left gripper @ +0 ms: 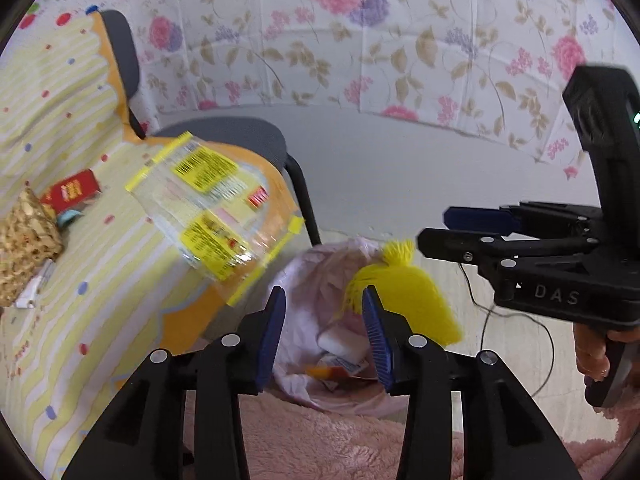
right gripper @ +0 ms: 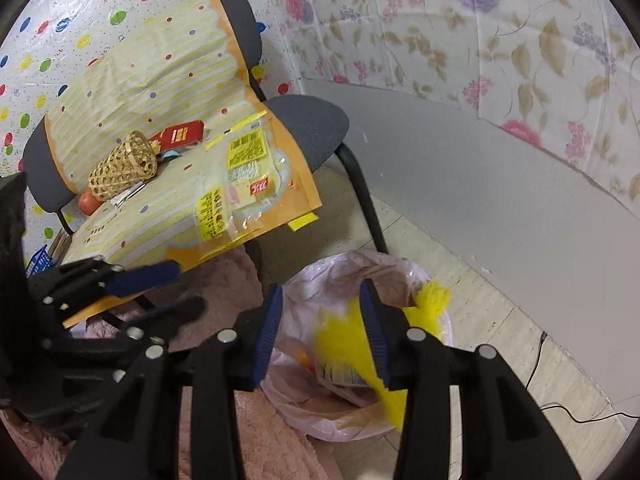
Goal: Collect trash
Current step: 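Carry envelope and mesh net to the pink bin and open both grippers, then grasp the clear plastic snack bag with the right gripper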
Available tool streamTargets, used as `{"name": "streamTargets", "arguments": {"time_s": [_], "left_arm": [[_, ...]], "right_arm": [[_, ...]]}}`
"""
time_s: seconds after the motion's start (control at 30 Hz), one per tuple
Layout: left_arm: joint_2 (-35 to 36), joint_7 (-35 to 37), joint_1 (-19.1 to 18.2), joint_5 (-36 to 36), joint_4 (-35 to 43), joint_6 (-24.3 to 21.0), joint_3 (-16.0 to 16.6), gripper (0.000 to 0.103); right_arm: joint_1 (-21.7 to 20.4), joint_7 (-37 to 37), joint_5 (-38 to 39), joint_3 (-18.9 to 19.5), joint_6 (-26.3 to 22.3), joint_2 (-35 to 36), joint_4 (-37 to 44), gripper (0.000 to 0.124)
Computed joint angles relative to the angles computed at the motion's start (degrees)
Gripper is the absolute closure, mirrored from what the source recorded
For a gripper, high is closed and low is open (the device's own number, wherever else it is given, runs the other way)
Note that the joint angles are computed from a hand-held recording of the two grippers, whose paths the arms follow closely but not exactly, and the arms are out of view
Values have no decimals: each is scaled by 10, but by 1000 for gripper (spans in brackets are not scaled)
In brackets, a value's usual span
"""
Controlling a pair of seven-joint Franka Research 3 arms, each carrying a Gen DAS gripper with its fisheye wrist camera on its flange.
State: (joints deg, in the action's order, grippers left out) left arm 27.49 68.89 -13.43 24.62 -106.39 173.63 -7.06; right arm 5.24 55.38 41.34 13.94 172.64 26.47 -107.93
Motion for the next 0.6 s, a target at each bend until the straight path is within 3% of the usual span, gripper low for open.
{"name": "streamTargets", "arguments": {"time_s": [0.2,0.3,0.47,0.53,0.6], "left_arm": [[-44,-84,-40,37,-44,45,75,57],[-62,-134,-61,64,-63,58,115,57],[-90,-254,-111,134,-95,70,202,57],[-100,-318,-144,176,-108,72,253,57],[-107,-364,-156,206,-116,69,280,57]], "right_arm": [[-14,-21,11,18,45,-16,-11,84],[-32,-44,19,48,68,-25,-17,88],[-70,-112,44,115,74,-24,-8,88],[-63,-127,45,118,71,-19,3,88],[-51,-140,39,117,68,-10,20,88]]}}
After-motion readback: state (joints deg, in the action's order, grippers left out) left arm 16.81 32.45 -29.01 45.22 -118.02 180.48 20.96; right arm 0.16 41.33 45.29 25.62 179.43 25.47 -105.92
